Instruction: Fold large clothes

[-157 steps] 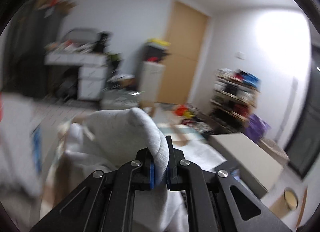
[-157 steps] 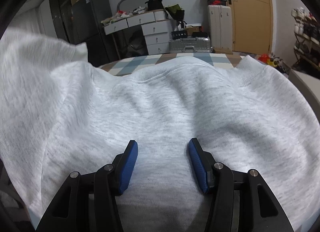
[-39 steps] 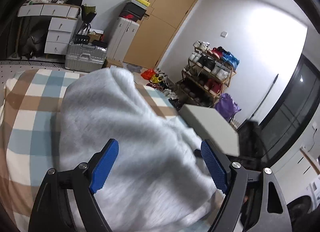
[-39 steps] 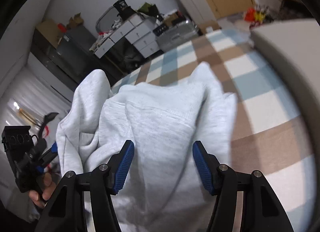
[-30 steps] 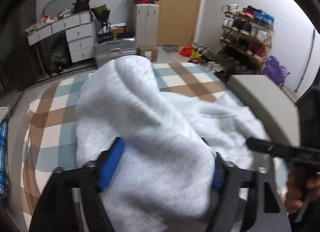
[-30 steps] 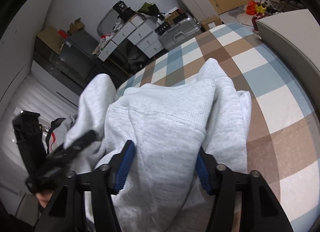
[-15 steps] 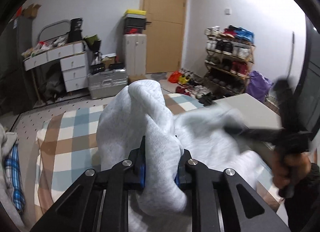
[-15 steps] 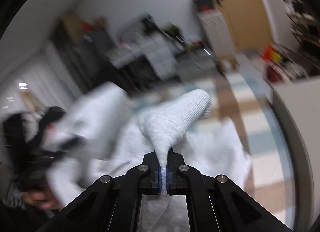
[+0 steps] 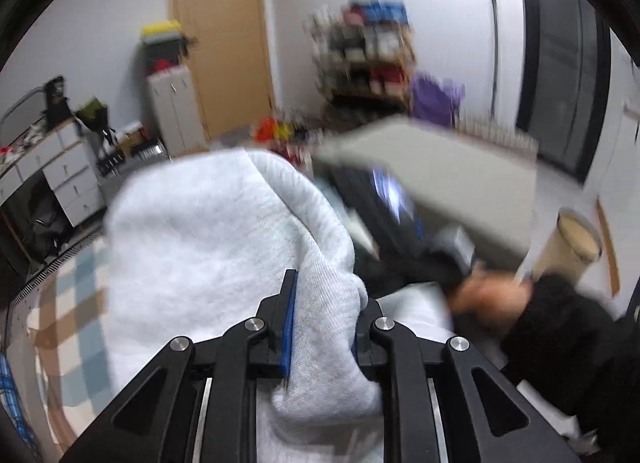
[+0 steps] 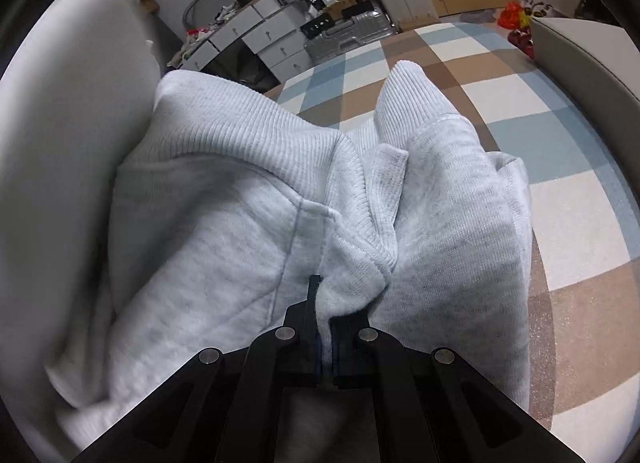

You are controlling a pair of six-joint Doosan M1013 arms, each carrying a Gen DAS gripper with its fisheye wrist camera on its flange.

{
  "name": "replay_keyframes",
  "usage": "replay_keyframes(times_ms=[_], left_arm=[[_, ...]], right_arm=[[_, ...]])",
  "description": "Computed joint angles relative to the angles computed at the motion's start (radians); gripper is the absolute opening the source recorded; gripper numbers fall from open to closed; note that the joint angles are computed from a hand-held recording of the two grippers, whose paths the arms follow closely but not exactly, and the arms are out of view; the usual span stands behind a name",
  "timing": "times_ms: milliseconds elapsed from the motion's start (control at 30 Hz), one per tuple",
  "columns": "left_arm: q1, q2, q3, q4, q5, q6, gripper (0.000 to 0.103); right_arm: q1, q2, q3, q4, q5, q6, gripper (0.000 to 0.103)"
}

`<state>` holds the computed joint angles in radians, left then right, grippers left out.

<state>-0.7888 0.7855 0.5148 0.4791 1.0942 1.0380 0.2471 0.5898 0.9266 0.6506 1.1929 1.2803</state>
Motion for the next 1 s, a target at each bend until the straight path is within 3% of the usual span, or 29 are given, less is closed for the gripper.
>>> replay_keyframes(times_ms=[67, 167, 333, 433, 500, 533, 567, 633, 700, 733, 767, 800, 867, 900, 933, 1000], left_arm=[[0.008, 0.018, -0.001, -0.003, 0.044, -0.007, 0.013], [0.027, -0.036, 0.089, -0.034, -0.029, -0.057, 0.013], [0.043, -0.051, 0.113, -0.067, -0.057, -0.033, 0.013], [0.039, -0.032, 0.082, -0.080, -0.054, -0.013, 0.013], [0.037, -0.014, 0.056, -0.082, -0.034, -0.014, 0.013], [0.038, -0.005, 0.042, -0.083, -0.026, -0.017, 0.013], [0.035, 0.003, 0.025, -0.084, -0.015, -0.016, 0.013], [0.030, 0.017, 0.000, -0.081, 0.007, -0.001, 0.014], [0.020, 0.014, 0.005, -0.042, 0.017, -0.002, 0.014], [0.016, 0.012, 0.011, -0.022, 0.019, -0.009, 0.015], [0.013, 0.003, 0.027, -0.014, 0.013, -0.021, 0.015], [0.013, -0.003, 0.036, -0.013, 0.008, -0.028, 0.015], [0.012, -0.011, 0.053, -0.002, -0.006, -0.042, 0.015], [0.008, -0.009, 0.050, 0.009, -0.002, -0.043, 0.015], [0.003, -0.007, 0.048, 0.031, 0.005, -0.041, 0.015], [-0.007, 0.003, 0.033, 0.066, 0.021, -0.030, 0.015]], right_arm=[[-0.010, -0.005, 0.000, 0.012, 0.002, 0.009, 0.002], [-0.042, -0.045, 0.041, 0.114, -0.057, -0.048, 0.002], [-0.100, -0.131, 0.101, 0.375, -0.128, -0.233, 0.001], [-0.086, -0.163, 0.139, 0.291, -0.206, -0.246, 0.001], [-0.074, -0.145, 0.135, 0.114, -0.243, -0.098, 0.001], [-0.070, -0.119, 0.118, 0.027, -0.218, -0.016, 0.001], [-0.070, -0.087, 0.094, -0.008, -0.156, 0.044, 0.004], [-0.065, -0.075, 0.096, -0.045, -0.107, 0.070, 0.010], [-0.059, -0.106, 0.122, -0.068, -0.157, 0.060, 0.018], [-0.060, -0.120, 0.127, -0.071, -0.167, 0.066, 0.033], [-0.066, -0.137, 0.142, -0.048, -0.193, 0.060, 0.046], [-0.073, -0.159, 0.161, -0.026, -0.226, 0.059, 0.047], [-0.091, -0.174, 0.166, 0.068, -0.217, 0.017, 0.047], [-0.101, -0.172, 0.162, 0.146, -0.180, -0.022, 0.048], [-0.109, -0.158, 0.143, 0.248, -0.104, -0.063, 0.053], [-0.107, -0.127, 0.113, 0.338, -0.031, -0.078, 0.065]])
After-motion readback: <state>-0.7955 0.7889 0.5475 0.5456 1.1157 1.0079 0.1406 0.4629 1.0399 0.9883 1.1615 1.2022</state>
